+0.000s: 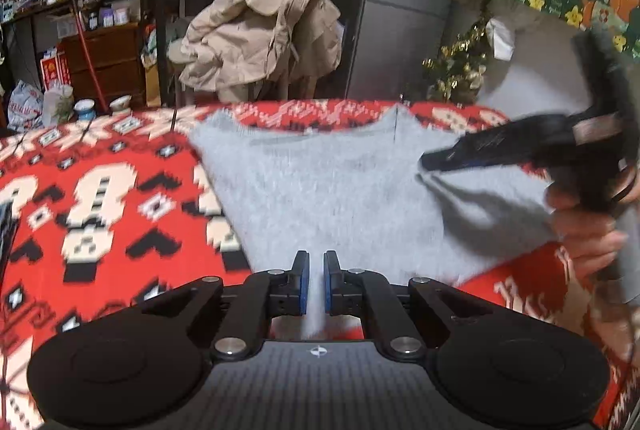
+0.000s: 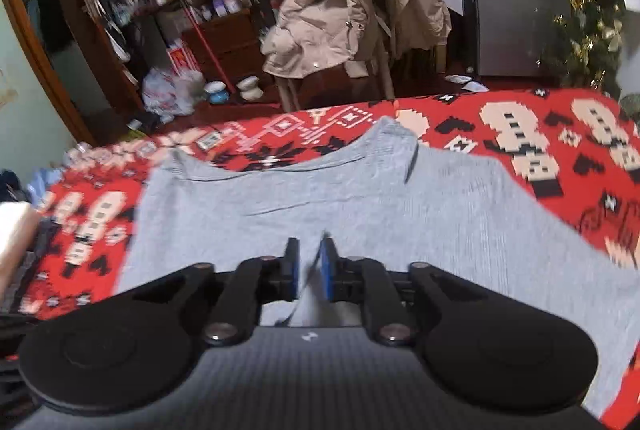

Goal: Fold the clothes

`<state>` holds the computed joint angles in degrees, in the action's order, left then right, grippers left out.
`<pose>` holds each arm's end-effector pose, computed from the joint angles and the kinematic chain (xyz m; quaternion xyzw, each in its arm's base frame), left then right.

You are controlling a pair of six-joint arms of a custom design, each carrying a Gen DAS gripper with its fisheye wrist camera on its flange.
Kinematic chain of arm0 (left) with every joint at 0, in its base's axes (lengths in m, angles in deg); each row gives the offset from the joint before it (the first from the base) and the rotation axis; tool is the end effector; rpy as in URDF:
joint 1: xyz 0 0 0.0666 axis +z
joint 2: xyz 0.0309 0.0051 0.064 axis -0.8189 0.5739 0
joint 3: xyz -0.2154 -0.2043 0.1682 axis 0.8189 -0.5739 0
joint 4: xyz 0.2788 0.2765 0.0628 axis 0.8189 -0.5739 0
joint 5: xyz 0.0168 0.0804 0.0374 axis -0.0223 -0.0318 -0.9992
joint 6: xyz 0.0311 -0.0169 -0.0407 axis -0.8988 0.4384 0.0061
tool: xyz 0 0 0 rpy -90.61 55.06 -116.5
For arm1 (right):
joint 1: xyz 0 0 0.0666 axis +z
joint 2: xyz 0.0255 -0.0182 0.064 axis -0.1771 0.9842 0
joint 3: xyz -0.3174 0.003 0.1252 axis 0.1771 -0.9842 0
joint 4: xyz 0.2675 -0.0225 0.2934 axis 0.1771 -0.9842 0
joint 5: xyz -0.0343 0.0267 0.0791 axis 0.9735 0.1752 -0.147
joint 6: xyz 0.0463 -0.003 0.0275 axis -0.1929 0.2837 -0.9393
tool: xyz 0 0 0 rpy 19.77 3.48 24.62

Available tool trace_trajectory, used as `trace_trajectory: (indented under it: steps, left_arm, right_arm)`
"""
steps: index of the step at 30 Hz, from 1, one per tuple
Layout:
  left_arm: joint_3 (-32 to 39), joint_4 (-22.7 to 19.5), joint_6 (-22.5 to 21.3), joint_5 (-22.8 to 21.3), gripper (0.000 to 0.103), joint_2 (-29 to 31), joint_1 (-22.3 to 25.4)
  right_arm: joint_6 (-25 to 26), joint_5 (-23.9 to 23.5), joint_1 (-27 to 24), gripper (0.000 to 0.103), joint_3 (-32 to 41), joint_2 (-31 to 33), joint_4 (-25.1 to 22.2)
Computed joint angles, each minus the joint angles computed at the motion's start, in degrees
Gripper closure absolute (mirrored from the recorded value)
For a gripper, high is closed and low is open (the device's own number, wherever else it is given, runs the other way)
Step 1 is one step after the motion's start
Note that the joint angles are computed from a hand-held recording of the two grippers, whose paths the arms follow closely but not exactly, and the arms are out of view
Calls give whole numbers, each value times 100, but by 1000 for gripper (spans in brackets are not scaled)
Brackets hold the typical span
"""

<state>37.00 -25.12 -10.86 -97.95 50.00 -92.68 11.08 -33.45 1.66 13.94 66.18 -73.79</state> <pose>0.3515 -0.2592 0.3657 0.0622 0.8976 -0.0900 0.4270 0.4663 0.1070 0.3651 -0.1129 0.9085 0.1739 0.3629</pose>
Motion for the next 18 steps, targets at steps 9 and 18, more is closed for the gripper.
trace_trajectory:
  steps: [9,18]
  left_arm:
    - [142,43,-37,114,95,360,242]
    - [108,13,46,168,93,319,259]
  right_arm:
    - [463,542,348,102,129,337,247]
    - [299,1281,442,102,54,327,388]
